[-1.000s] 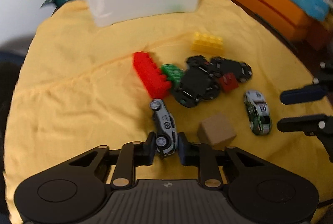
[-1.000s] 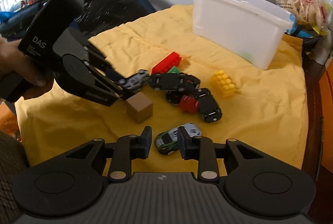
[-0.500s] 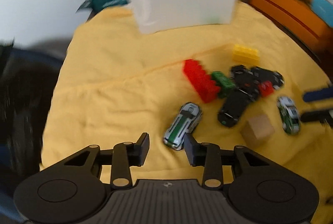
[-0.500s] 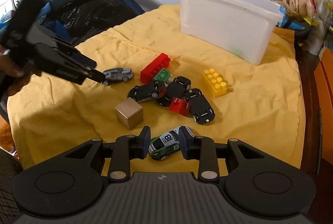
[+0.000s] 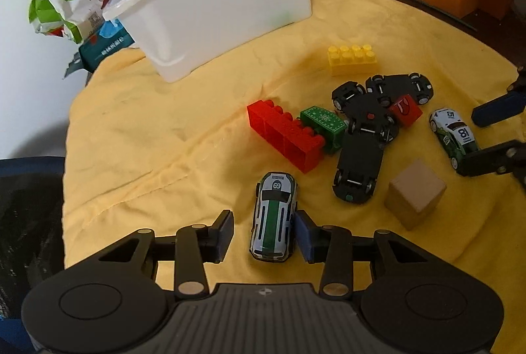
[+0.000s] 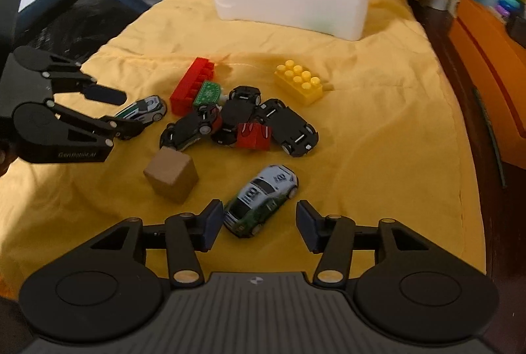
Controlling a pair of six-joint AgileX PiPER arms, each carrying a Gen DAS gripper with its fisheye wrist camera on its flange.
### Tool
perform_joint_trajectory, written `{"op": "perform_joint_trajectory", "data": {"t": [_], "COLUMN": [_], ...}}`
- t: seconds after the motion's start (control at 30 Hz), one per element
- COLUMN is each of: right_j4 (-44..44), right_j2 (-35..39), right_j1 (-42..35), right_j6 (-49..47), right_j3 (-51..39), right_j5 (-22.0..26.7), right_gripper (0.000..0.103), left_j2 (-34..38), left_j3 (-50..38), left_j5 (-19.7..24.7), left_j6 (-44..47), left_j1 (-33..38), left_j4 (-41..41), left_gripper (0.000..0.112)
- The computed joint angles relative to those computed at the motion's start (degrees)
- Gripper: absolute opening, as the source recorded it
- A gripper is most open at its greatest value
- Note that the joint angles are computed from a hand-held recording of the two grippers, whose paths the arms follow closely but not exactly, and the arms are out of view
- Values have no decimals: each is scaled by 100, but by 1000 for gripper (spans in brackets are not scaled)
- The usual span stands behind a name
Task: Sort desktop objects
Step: 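Lift both held cars off the cloth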
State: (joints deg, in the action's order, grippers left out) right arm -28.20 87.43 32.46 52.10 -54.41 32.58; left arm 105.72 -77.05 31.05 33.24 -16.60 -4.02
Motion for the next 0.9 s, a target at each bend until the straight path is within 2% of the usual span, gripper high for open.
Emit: {"op": "perform_joint_trajectory", "data": {"t": [0.1,0.23,0.33,0.47,0.57,0.6,0.73,0.9], "right_j4": [-645,-1376,-1594,-1798,-1737,-1708,-1587,-1657], "right_j2": [237,791,996,1022,993,974,751,670], "right_j1": [347,819,985,1115,1121,1121,926,664], "right_j6": [1063,2132,2612,2955,2804,2703,2548,2306], "right_j3": [-232,-670,-753,-705,-736,-751,-555,-300], "right_j5": [315,1160,1406,1531,1640,1710,1530,1017], "right_gripper": [59,60,56,48,35,34,34,36], "left_j2": [60,140,214,266,186,145,3,-38], "left_j3": [-83,-121,-206,-494,-487,-460,-323,-446], "left_j5": [119,135,332,790,897,909,853,894], "left_j6": [502,926,1122,988,785,760,554,85], "left_j1": [160,292,329,326,330,335,271,163], "left_j4": [-503,-1096,-1363,-1154,-1059,-1075,-986,-832], "left_gripper": [45,45,34,34,34,34,34,34]}}
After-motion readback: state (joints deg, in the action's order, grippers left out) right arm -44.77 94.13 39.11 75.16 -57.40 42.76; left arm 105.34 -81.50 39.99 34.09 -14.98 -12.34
